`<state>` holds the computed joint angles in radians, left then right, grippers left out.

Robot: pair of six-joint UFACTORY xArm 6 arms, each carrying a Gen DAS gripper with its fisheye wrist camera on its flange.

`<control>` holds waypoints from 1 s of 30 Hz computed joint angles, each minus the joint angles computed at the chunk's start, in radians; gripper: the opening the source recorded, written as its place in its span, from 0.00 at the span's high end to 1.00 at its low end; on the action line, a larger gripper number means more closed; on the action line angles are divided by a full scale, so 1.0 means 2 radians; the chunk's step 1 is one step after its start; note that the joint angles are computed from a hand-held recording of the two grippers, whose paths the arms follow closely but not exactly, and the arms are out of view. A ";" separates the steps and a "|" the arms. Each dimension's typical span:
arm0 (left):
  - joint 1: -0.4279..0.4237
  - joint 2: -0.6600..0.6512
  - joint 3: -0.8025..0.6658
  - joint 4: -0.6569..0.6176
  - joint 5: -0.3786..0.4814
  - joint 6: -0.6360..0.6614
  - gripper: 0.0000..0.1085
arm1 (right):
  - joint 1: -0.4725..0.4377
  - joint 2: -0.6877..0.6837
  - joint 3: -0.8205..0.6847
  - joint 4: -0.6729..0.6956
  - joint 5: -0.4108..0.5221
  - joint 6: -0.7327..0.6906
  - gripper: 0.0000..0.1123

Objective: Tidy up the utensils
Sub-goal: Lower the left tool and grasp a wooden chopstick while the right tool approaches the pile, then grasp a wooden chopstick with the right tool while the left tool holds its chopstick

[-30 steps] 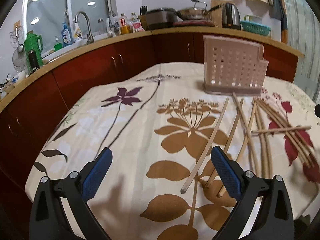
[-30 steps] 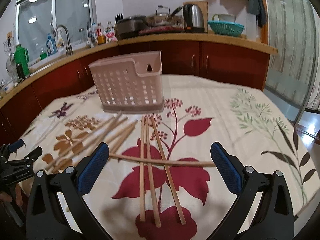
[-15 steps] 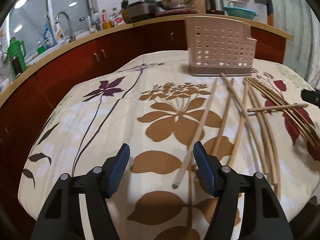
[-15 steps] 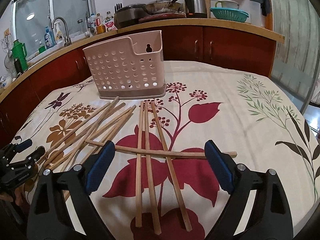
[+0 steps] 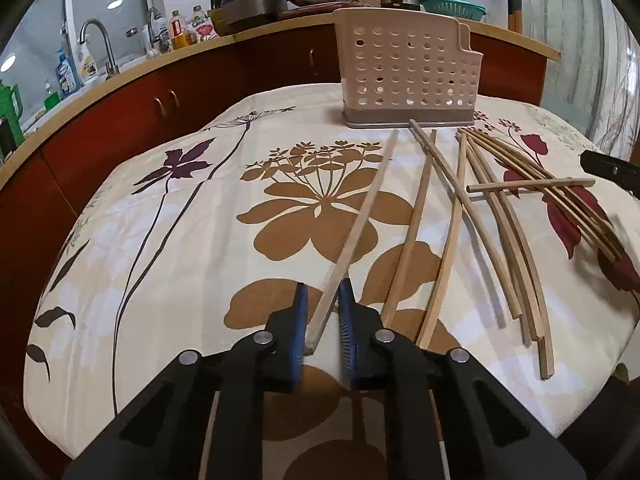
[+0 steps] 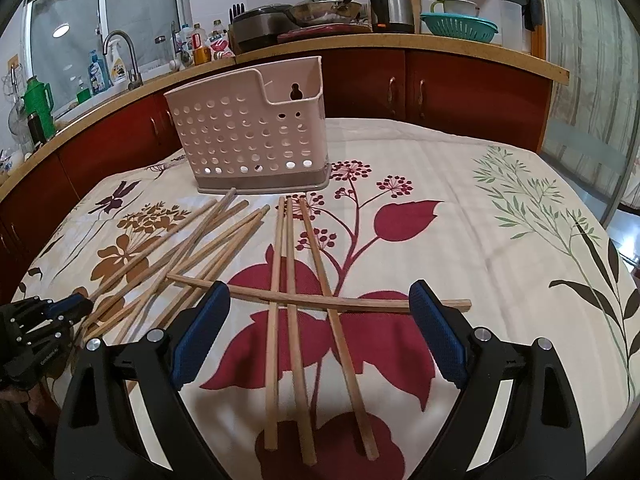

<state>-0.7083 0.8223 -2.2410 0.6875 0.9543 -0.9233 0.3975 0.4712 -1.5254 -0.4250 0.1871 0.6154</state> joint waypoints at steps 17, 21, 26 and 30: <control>-0.001 0.001 -0.007 0.009 0.009 -0.008 0.94 | -0.024 0.022 -0.022 0.009 0.020 -0.011 0.30; -0.002 0.006 -0.014 0.007 0.011 -0.004 0.94 | -0.023 0.040 -0.047 0.060 0.031 -0.067 0.31; -0.002 0.012 -0.024 0.006 0.016 0.000 0.94 | -0.020 0.070 -0.088 0.162 0.067 -0.162 0.31; -0.002 0.019 -0.036 0.002 0.022 0.005 0.94 | -0.021 0.072 -0.092 0.221 0.080 -0.202 0.31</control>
